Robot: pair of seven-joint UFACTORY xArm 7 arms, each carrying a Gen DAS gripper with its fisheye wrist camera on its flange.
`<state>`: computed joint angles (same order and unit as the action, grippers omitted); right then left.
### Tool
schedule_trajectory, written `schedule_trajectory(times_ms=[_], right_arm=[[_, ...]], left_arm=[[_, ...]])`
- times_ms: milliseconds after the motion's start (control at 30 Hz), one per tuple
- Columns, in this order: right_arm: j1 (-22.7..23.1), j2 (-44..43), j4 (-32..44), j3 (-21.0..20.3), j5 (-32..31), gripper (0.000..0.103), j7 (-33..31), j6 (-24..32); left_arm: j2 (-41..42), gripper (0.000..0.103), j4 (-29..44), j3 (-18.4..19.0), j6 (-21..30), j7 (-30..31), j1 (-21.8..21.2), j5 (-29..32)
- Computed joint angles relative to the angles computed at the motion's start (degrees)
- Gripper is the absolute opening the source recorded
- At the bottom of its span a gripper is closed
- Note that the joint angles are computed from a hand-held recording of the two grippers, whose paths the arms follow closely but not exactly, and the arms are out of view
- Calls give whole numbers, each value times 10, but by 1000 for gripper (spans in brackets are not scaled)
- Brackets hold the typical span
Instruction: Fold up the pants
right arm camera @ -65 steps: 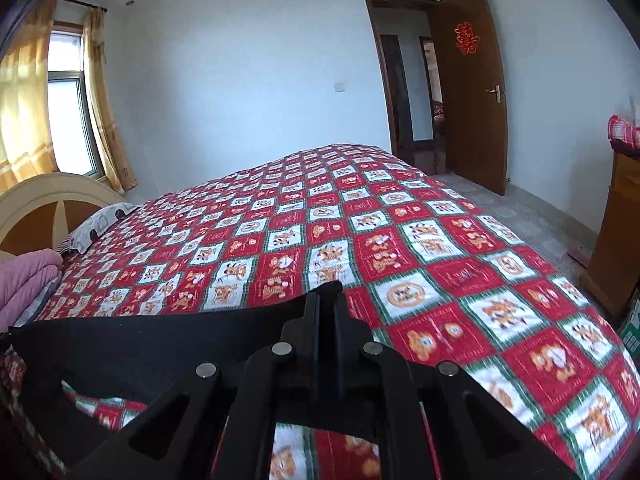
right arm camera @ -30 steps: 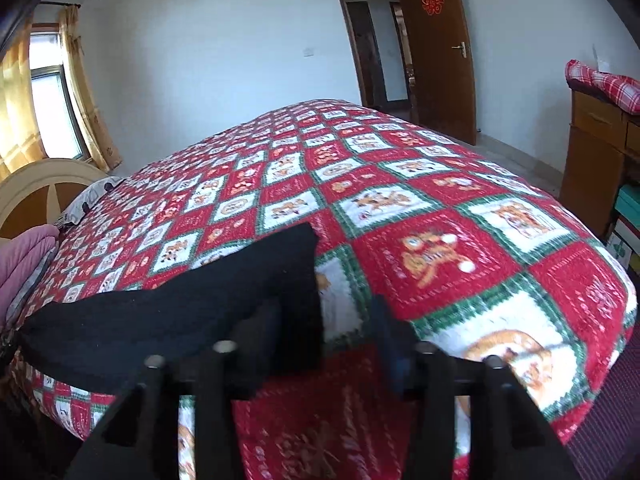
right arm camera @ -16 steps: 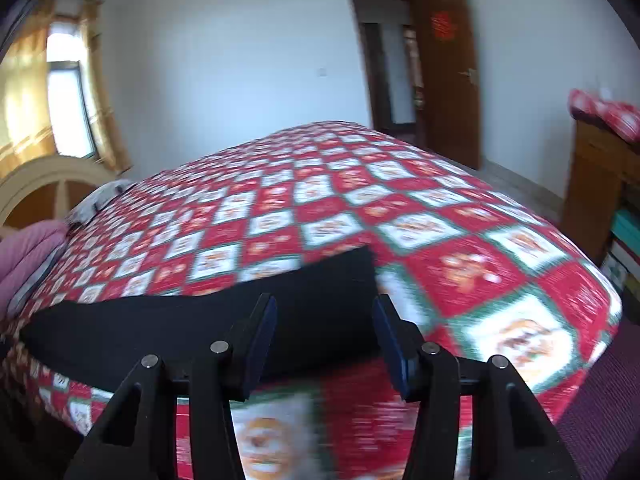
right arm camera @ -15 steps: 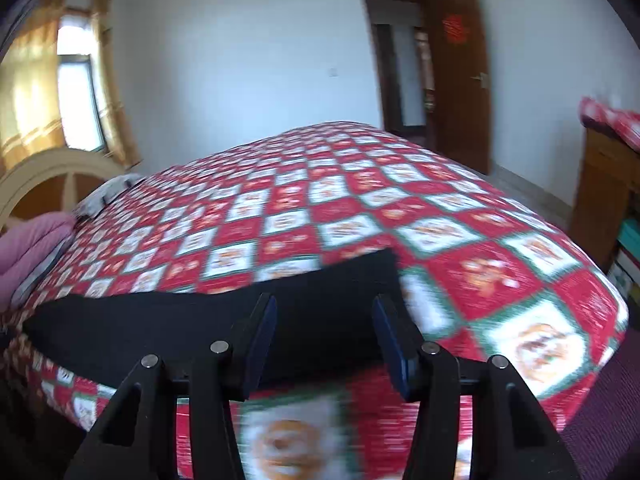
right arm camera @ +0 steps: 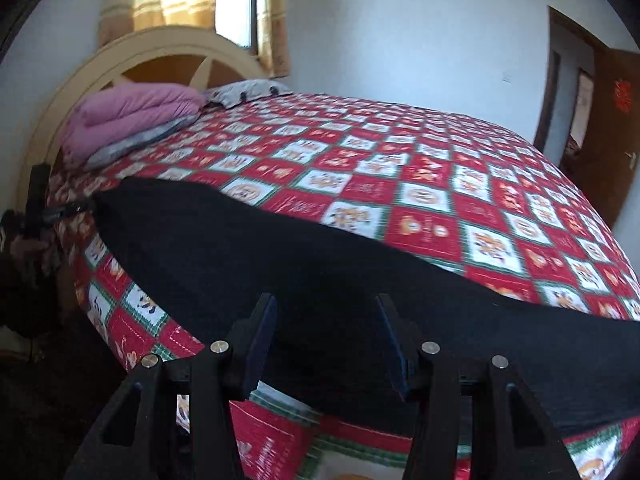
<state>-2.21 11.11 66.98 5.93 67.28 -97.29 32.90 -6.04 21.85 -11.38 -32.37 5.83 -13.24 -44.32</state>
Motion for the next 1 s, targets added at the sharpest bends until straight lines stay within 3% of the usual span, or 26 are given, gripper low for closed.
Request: schedule_trajectory(times_ms=[33, 133, 233, 400, 633, 700, 733, 767, 833, 1000], right_arm=[[5, 1, -4, 4, 0, 52, -4, -5], [18, 10, -7, 13, -2, 52, -13, -33], [26, 24, -1, 18, -26, 52, 0, -46], [29, 32, -11, 34, -61, 52, -11, -58], [45, 45, -25, 56, -88, 52, -36, -107], [49, 51, -26, 61, -102, 37, -29, -125], [49, 53, -25, 62, -112, 22, -20, -125], [48, 54, -22, 63, -123, 15, -6, -116], [43, 52, -21, 67, -129, 5, 3, -108], [29, 19, -32, 75, -73, 4, -31, -89]], left_arm=[[3, 25, 5, -1, 9, 10, 1, -8], [9, 16, 4, 0, 9, 16, 0, -14], [3, 14, -10, 5, -9, -10, -4, 5], [-20, 13, -33, 21, -23, -78, 5, 90], [-10, 12, -18, 5, -12, -61, 18, 70], [-12, 11, -20, 7, -17, -65, 18, 69], [-14, 10, -25, 14, -22, -84, 18, 90], [-17, 10, -32, 29, -32, -105, 10, 114], [-22, 9, -31, 18, -35, -102, 20, 110], [-40, 9, -39, 15, -48, -108, 24, 120]])
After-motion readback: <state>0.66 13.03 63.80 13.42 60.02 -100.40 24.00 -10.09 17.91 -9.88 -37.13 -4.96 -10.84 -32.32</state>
